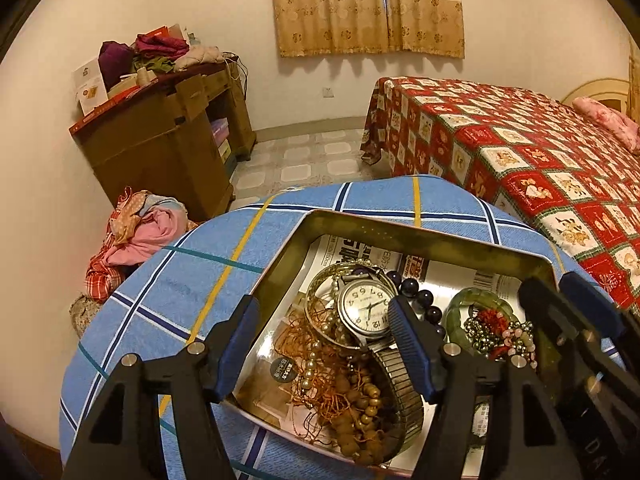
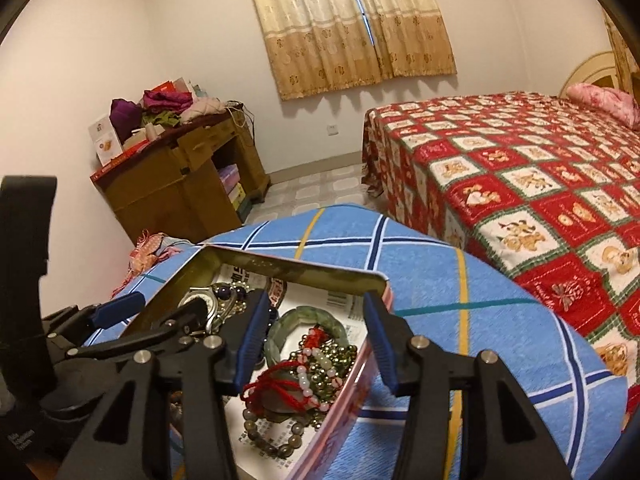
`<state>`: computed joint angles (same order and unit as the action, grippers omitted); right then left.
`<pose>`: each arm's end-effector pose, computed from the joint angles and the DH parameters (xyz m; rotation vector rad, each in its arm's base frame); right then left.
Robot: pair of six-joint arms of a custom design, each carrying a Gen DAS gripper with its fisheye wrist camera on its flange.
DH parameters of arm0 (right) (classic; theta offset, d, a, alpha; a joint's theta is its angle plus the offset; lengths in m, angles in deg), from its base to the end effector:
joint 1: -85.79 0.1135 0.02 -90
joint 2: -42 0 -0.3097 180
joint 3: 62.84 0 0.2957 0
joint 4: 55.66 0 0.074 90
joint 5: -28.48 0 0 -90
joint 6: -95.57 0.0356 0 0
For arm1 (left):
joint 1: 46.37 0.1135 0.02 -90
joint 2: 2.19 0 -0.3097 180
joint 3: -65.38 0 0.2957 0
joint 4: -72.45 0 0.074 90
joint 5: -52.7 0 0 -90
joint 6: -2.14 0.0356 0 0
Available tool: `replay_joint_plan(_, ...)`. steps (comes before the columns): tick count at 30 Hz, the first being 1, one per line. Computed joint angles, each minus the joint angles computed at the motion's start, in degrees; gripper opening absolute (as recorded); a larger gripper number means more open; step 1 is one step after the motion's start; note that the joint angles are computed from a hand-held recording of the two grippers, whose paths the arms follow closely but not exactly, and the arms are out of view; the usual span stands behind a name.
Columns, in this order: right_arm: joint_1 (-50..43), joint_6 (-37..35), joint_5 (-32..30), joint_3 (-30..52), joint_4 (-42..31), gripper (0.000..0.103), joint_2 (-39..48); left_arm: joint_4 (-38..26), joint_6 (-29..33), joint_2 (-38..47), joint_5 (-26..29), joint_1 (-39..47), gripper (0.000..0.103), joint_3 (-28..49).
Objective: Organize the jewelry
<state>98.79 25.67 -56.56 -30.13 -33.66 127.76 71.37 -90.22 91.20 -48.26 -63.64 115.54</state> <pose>0.2624 0.0574 0.1296 0.1831 2.1128 0.2533 0.3188 -0.0920 0.1440 0.2085 2.3177 0.0528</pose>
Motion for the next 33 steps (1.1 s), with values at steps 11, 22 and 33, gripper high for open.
replay_joint_plan(11,11.9,4.6,17.0,-5.8,-22.5,0.094,-25.8,-8.9,-4.0,-19.3,-0.1,1.2,0.067,-10.6)
replay_joint_plan(22,40.0,23.1,39.7,-2.6,-61.4,0.097,-55.5,-36.7,-7.0,-62.5,-14.1,-7.6,0.068,-19.4)
replay_joint_plan(33,67.0,55.5,63.5,8.4,-93.2,0.103,-50.5,-59.7,-19.8,-77.2,-36.4,-32.9,0.083,-13.7)
